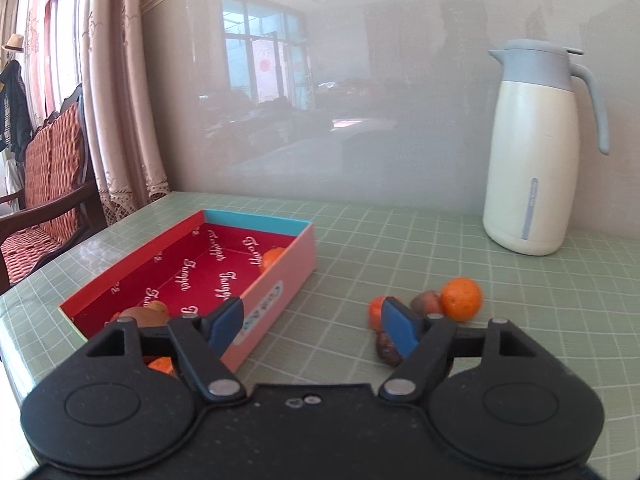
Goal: Organize fruits
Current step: 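Move the left tool to the second dark dried fruit and grasp it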
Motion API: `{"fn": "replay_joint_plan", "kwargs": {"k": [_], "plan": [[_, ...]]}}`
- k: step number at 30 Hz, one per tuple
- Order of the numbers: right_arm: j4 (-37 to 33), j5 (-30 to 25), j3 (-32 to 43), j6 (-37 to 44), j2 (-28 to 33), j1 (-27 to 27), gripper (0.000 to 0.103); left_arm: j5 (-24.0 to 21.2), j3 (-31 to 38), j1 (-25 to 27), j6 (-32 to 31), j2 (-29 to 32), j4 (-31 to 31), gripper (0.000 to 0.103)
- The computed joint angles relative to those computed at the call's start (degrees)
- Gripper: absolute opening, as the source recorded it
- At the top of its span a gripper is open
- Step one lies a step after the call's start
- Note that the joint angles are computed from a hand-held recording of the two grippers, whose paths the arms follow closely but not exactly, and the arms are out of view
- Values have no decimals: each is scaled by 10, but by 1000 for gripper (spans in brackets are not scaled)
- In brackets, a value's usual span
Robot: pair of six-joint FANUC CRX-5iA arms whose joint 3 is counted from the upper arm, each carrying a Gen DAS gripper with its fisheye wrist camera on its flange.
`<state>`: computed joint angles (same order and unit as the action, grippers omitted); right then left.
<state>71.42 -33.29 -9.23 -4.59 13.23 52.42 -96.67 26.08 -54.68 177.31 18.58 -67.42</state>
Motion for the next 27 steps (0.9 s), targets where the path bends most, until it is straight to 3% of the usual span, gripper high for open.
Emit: {"fn": "replay_joint_plan", "kwargs": {"k": [7,13,16,21,27], "plan": [[39,-23,-63,-58,-52,-25,80,30,90,-24,-83,68,-23,103],[68,-134,-117,-128,-95,-41,89,93,171,-54,-182,134,-52,103],[67,-208,-136,-152,-109,-43,103,149,198,-55,-216,154,-35,103],[60,-248,-173,-178,-150,-55,103,221,267,-46,-287,202,18,103],[59,-340,-210,-225,-176,-49,103,216,424,-19,-395,310,113,102]]}}
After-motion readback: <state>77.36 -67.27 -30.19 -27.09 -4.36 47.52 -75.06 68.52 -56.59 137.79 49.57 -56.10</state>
